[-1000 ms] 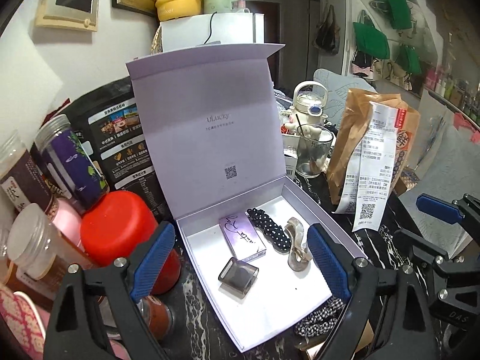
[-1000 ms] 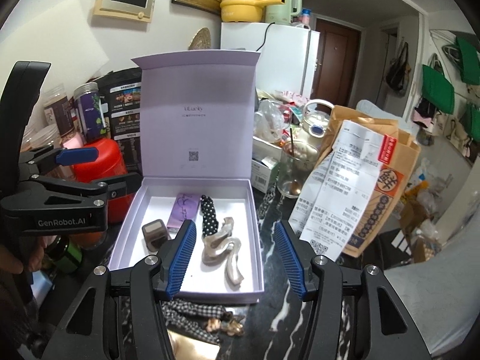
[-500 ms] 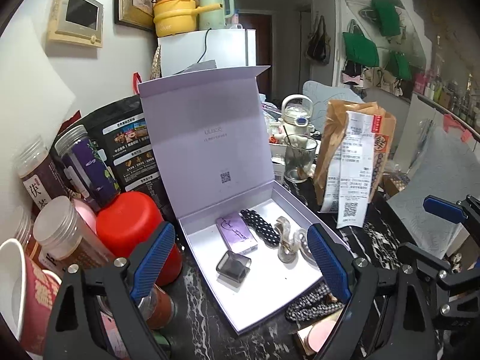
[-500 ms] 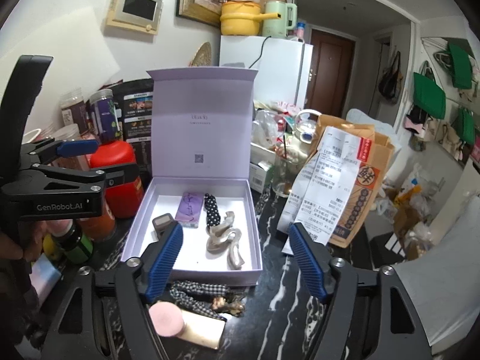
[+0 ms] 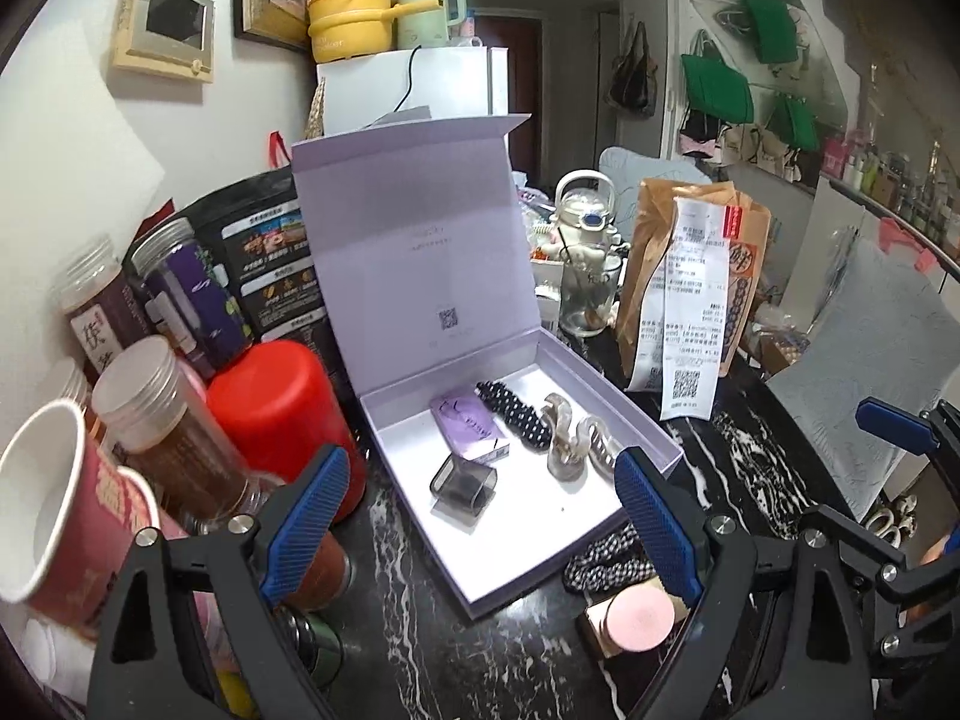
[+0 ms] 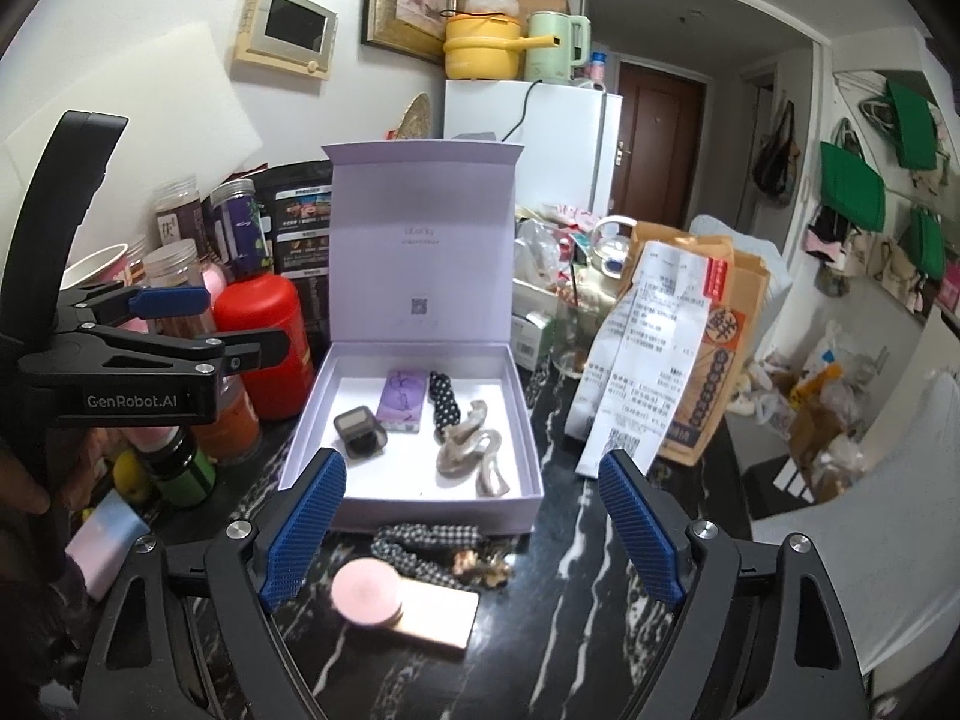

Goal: Organize rigid objects
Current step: 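Withdraw both grippers up and away from the lavender box, then grasp the pink round compact with the left gripper while the right reaches the gold box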

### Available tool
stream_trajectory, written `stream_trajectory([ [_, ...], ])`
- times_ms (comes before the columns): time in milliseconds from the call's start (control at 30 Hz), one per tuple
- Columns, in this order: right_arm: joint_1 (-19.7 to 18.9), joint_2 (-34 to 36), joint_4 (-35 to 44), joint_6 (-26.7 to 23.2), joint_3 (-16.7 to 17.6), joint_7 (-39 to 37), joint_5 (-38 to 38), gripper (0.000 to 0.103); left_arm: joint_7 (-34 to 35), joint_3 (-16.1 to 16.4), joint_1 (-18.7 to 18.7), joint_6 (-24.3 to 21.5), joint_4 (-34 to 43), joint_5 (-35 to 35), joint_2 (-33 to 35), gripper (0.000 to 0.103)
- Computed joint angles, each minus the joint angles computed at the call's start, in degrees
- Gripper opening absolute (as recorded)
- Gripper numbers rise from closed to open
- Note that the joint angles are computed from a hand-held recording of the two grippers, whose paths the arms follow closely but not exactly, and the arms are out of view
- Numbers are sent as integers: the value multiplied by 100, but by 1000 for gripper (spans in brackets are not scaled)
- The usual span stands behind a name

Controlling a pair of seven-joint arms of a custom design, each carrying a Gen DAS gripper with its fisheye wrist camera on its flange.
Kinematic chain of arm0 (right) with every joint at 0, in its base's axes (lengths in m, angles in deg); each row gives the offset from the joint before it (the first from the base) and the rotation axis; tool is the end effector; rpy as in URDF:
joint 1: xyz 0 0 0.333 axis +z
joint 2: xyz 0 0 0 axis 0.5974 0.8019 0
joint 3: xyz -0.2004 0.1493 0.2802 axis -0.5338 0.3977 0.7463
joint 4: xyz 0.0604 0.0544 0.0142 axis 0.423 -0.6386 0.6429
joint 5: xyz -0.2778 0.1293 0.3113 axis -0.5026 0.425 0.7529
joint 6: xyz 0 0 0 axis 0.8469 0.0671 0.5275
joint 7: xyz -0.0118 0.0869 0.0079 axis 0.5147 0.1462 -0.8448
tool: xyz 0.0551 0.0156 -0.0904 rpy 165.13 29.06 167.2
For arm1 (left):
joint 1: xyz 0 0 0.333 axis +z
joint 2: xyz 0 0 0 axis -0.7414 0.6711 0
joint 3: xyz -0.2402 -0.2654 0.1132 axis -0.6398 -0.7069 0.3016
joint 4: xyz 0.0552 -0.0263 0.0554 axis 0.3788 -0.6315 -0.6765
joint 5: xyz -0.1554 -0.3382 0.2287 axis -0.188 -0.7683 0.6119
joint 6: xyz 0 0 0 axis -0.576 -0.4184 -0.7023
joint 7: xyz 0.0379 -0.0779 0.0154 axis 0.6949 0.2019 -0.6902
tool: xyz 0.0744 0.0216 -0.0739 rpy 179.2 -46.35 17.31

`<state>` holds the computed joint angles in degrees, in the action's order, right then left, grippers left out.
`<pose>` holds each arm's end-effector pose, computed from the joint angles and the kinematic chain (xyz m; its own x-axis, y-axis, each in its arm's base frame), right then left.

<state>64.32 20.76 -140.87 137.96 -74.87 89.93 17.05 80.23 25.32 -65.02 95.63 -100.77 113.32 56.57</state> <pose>0.4421 0.1586 0.5147 0.6307 -0.7745 0.0499 -0.4236 -0.3975 -0.8140 0.4108 -0.3244 0.5243 0.2061 -0.9785 -0.0072 -0.6211 -0.1251 -0.7737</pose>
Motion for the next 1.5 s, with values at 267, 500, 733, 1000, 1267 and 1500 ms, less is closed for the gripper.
stream_trajectory([
  [267,76,-82,-270,130,-73,-28,191,87,-76,22,-32,340,-281,-69,-91,91],
  [500,29,4,-407,155,-106,-42,352,87,-110,-62,-74,417,-341,106,18,91],
  [733,-29,110,-488,139,-130,-228,631,87,-180,-36,-96,864,-433,170,196,91],
  [1000,-189,295,-498,131,-48,-723,1294,87,-239,13,-136,1287,-403,344,540,91],
  [1267,-503,495,-533,-59,76,-724,1400,87,-158,113,-198,1721,-265,353,996,91],
  [1500,-718,645,-544,-331,82,-686,1309,87,19,225,-283,2004,-128,79,1459,91],
])
